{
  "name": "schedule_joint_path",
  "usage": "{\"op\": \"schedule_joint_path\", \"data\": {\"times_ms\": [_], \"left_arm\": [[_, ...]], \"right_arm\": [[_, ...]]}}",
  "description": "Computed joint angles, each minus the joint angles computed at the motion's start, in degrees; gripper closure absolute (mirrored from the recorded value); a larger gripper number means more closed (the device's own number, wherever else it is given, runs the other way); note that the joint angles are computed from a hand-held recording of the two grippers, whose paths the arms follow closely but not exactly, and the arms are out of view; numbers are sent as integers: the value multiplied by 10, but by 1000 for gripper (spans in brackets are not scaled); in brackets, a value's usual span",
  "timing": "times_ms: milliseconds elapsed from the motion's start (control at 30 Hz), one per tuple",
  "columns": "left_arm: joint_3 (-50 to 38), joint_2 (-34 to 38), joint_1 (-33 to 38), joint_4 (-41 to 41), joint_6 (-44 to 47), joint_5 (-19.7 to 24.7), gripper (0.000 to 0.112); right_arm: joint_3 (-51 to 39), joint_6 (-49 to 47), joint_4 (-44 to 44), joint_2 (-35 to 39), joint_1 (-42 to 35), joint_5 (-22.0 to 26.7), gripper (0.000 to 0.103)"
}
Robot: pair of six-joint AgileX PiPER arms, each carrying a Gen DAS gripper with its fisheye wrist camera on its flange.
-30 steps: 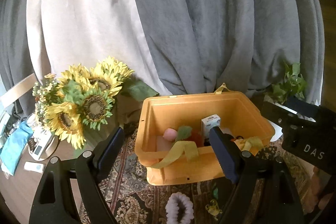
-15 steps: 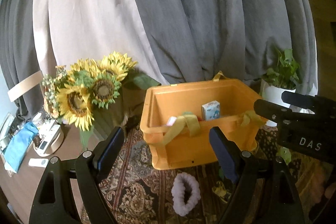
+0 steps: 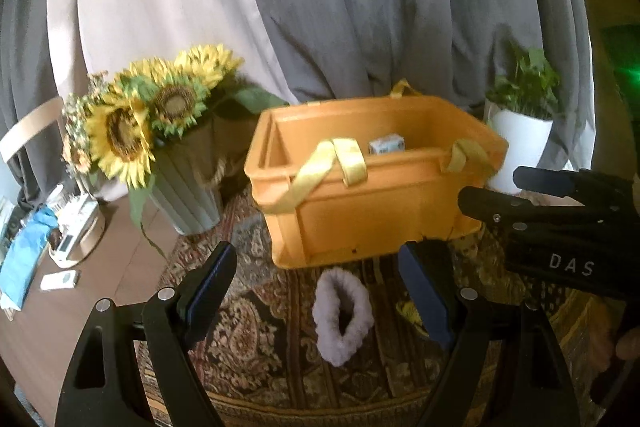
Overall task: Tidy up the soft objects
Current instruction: 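Lift both open grippers away from the crate toward the rug, then grasp the white fluffy ring with left gripper while right gripper grasps the black penguin-like plush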
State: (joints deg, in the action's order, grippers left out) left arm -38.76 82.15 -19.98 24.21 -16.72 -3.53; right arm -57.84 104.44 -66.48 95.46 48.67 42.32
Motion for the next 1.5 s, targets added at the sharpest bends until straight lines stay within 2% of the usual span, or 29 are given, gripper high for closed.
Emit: {"op": "schedule_joint_path", "data": {"times_ms": [333,433,600,900,967,1033,1133,1267,1367,1500], "left_arm": [[16,37,4,40,-28,-11,29],[17,57,7,85,-71,-16,29],[15,94,1,43,-21,-20,29],[-6,157,4,189,-168,-26,32],[-13,168,4,189,-170,-28,33],[-22,182,5,226,-210,-28,35],[-36,200,10,333,-320,-30,40],[-51,218,10,366,-357,-30,53],[-62,230,11,407,-396,-33,68],[-75,237,8,427,-409,-32,82]], "right_arm": [[4,-21,34,35,-22,-51,29],[4,-24,37,49,-29,-65,29],[4,-36,46,70,-45,-88,29],[2,-44,54,105,-75,-130,29],[-2,-46,53,112,-81,-138,29],[-10,-55,59,123,-87,-147,29],[-19,-64,66,136,-98,-164,29],[-29,-71,70,150,-107,-176,29],[-36,-77,73,159,-114,-182,29],[-40,-85,80,167,-124,-194,31]]}}
